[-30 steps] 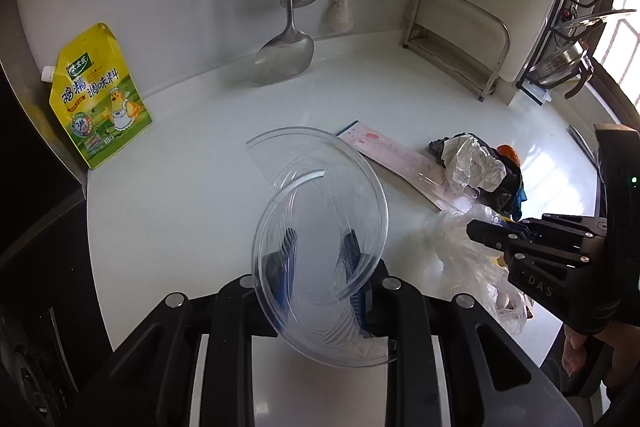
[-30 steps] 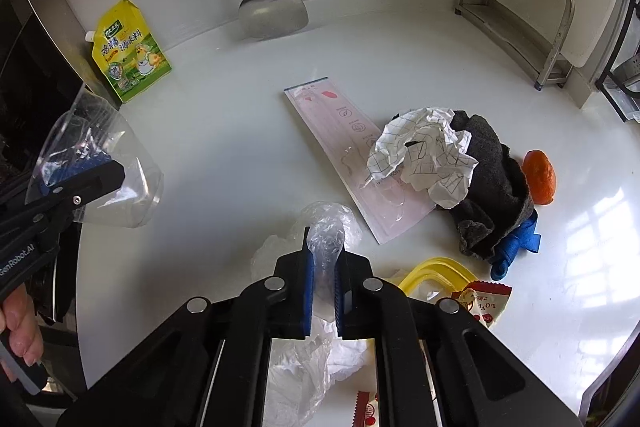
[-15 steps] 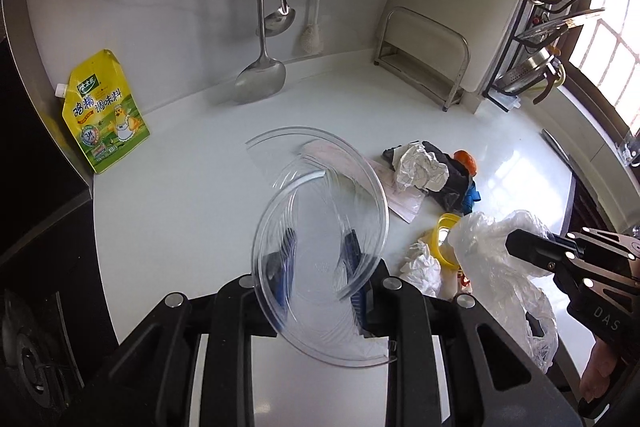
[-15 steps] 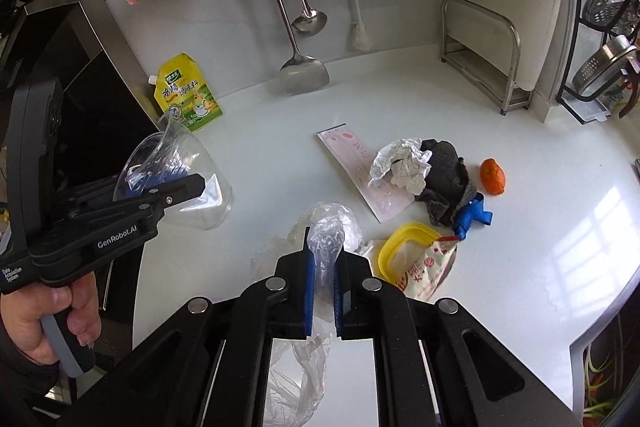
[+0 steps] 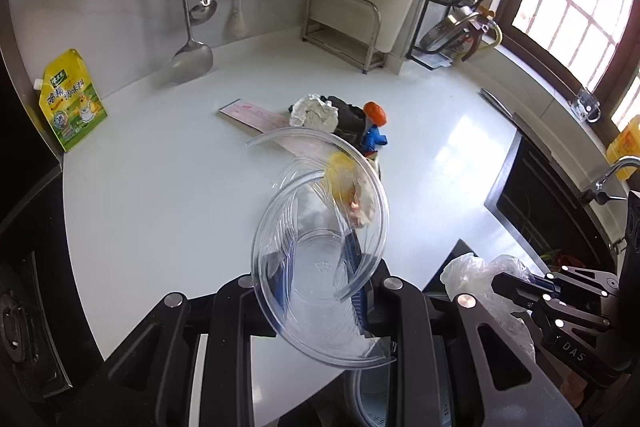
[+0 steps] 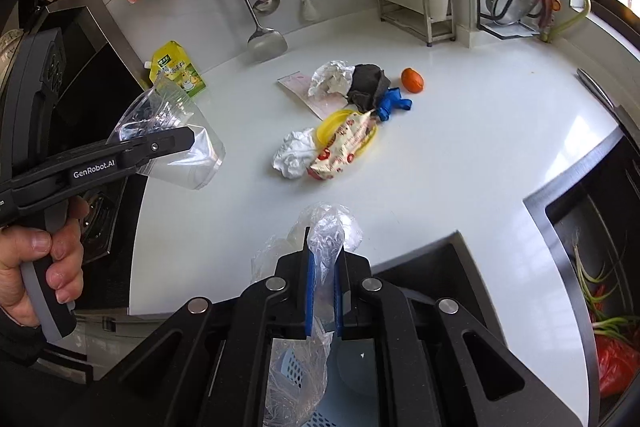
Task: Collect trash
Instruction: 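Carry the cup and bag in both tools over the blue basket bin, then open both tools to drop the cup and bag into the bin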
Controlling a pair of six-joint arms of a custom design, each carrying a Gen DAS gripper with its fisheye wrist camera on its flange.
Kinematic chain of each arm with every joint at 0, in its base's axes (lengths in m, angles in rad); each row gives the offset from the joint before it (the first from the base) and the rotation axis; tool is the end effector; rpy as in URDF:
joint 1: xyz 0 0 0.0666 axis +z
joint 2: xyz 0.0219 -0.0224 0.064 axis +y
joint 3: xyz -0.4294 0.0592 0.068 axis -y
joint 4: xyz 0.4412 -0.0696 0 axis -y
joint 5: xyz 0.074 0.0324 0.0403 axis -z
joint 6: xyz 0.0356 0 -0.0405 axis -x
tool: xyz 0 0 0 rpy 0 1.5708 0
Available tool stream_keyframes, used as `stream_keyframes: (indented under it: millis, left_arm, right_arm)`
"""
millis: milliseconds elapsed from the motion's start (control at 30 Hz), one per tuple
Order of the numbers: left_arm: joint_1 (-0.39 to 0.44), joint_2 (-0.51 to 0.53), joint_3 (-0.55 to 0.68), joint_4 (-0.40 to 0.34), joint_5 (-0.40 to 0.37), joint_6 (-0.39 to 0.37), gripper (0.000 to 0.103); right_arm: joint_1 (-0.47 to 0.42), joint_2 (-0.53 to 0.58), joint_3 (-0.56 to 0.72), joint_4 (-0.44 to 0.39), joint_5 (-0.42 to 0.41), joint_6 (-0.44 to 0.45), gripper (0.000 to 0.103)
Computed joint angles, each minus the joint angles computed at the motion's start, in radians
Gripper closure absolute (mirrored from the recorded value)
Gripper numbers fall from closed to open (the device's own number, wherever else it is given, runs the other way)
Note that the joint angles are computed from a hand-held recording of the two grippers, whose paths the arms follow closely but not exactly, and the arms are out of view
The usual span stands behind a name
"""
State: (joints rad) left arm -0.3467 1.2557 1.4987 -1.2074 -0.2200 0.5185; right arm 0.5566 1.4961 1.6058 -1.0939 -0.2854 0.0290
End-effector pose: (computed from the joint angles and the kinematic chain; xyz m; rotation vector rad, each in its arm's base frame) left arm 0.4196 -0.1438 0.5766 -0.3007 2.4848 -0.0773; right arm 0.4669 0.3019 0.5220 -0.8559 2.4495 0.5637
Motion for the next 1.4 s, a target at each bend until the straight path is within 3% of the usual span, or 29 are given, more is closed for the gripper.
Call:
stream_keyframes:
  millis: [333, 700, 833, 900, 933, 967, 1100, 1233, 1400]
  left_arm:
    - [-0.175, 0.026, -0.03, -0.016, 0.005, 0.099, 0.078]
    - [-0.264, 0.079, -0.11, 0.023, 0.15, 0.158, 0.075]
    - [-0.273, 0.087, -0.132, 0.042, 0.178, 0.169, 0.058]
    - [-0.274, 0.091, -0.137, 0.044, 0.185, 0.167, 0.054]
    - [-0.275, 0.092, -0.138, 0.043, 0.181, 0.169, 0.049]
    - [-0.274, 0.092, -0.139, 0.043, 0.178, 0.168, 0.048]
    - [-0.265, 0.09, -0.138, 0.042, 0.184, 0.158, 0.038]
    - [-0.25, 0.085, -0.134, 0.049, 0.2, 0.16, 0.027]
    - [-0.233, 0.081, -0.117, 0.039, 0.193, 0.148, 0.024]
  right_arm:
    - [-0.074, -0.127, -0.194, -0.035, 0.005, 0.063, 0.096]
    - [-0.095, -0.16, -0.302, -0.059, 0.067, 0.118, 0.096]
    - [-0.092, -0.162, -0.319, -0.065, 0.094, 0.138, 0.094]
    - [-0.095, -0.16, -0.323, -0.074, 0.094, 0.14, 0.082]
    - [-0.096, -0.164, -0.328, -0.071, 0.095, 0.139, 0.068]
    - [-0.097, -0.171, -0.335, -0.062, 0.101, 0.138, 0.062]
    - [-0.104, -0.166, -0.334, -0.072, 0.1, 0.13, 0.055]
    - [-0.105, -0.162, -0.326, -0.071, 0.093, 0.118, 0.055]
    - [-0.103, -0.16, -0.306, -0.054, 0.086, 0.094, 0.055]
